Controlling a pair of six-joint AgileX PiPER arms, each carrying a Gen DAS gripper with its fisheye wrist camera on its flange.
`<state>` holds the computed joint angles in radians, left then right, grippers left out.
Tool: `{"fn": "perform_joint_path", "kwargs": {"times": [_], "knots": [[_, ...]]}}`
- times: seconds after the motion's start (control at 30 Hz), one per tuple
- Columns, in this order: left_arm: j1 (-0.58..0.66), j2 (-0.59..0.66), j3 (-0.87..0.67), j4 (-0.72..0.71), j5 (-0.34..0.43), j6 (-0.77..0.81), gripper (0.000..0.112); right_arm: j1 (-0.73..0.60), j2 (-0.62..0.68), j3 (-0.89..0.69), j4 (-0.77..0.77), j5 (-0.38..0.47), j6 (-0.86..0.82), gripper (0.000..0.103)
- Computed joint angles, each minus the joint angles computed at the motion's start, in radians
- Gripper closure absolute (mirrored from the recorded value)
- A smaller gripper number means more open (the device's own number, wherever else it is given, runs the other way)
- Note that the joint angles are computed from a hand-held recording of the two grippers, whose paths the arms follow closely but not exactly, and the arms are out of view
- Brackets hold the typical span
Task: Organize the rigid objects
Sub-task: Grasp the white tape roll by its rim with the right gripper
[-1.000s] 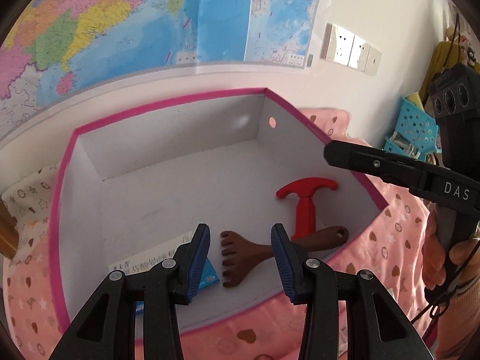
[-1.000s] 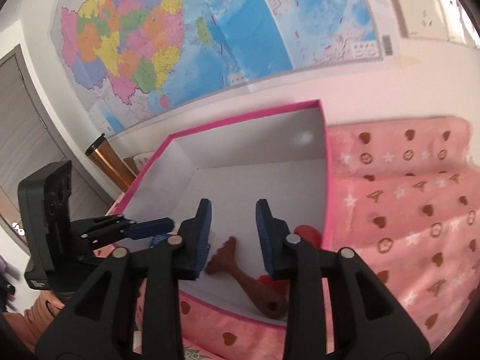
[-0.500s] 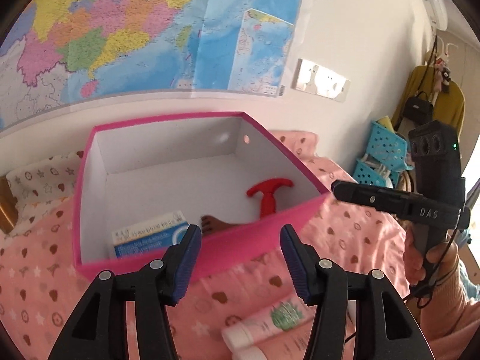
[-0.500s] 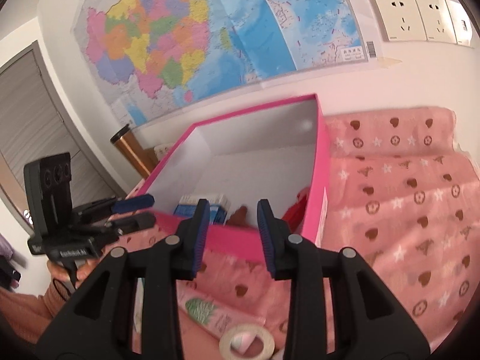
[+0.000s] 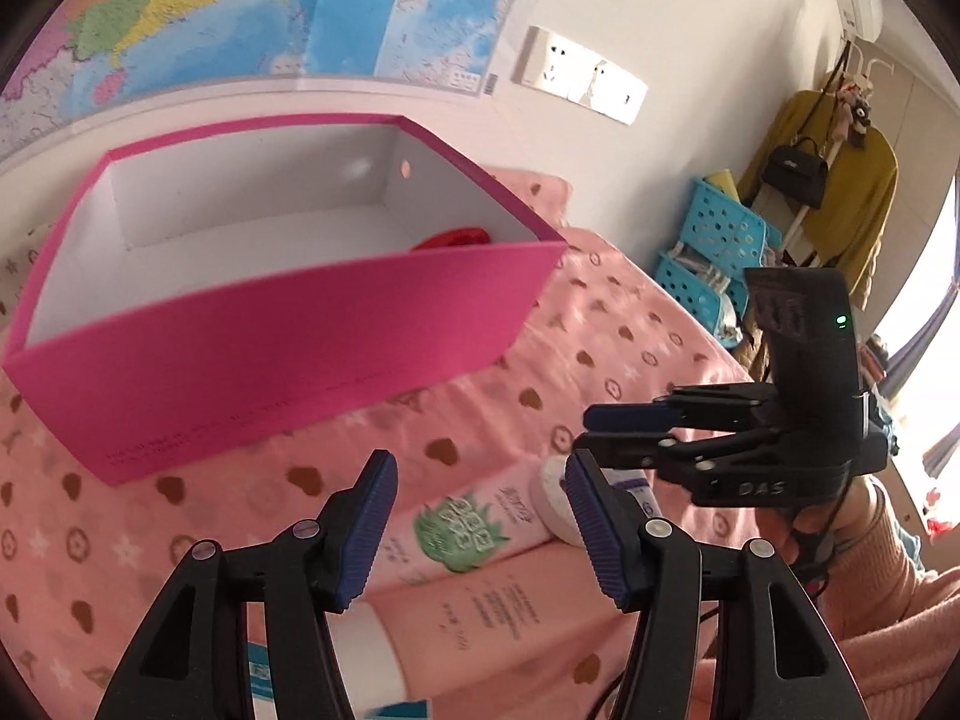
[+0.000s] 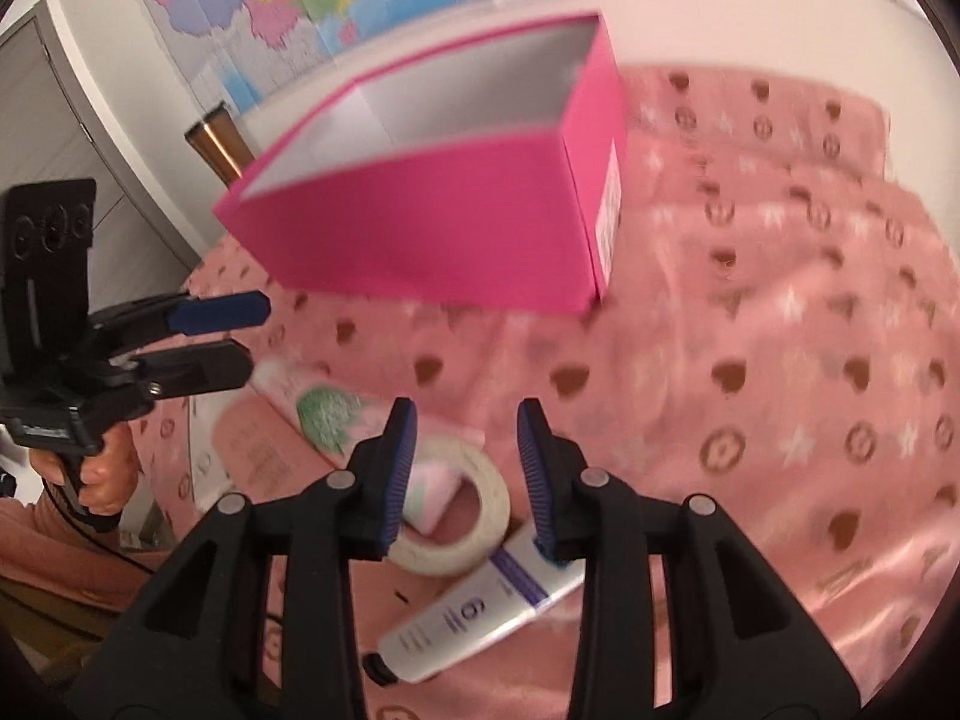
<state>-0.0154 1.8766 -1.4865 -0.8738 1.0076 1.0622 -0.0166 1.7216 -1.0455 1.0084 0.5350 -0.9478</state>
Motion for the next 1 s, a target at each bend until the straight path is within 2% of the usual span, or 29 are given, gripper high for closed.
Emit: {"fn": "perform_joint_path", "kwargs": {"times": [0.47, 0.8, 0.87, 1.0], "knots": [[-0.066, -0.023, 0.092, 0.033, -0.007, 0.018, 0.055, 0.0, 0.017, 0.019, -0.036, 0.011, -0.012, 0.066], [-0.093, 0.0, 0.082, 0.047, 0.02, 0.008, 0.068, 0.015, 0.028, -0.003, -0.063, 0.006, -0.006, 0.067], [-0.095, 0.006, 0.08, 0.047, 0.028, 0.008, 0.069, 0.02, 0.029, -0.004, -0.069, 0.003, -0.002, 0.077], [-0.1, 0.013, 0.073, 0.049, 0.036, 0.001, 0.073, 0.024, 0.024, 0.003, -0.083, -0.014, 0.013, 0.084]]}}
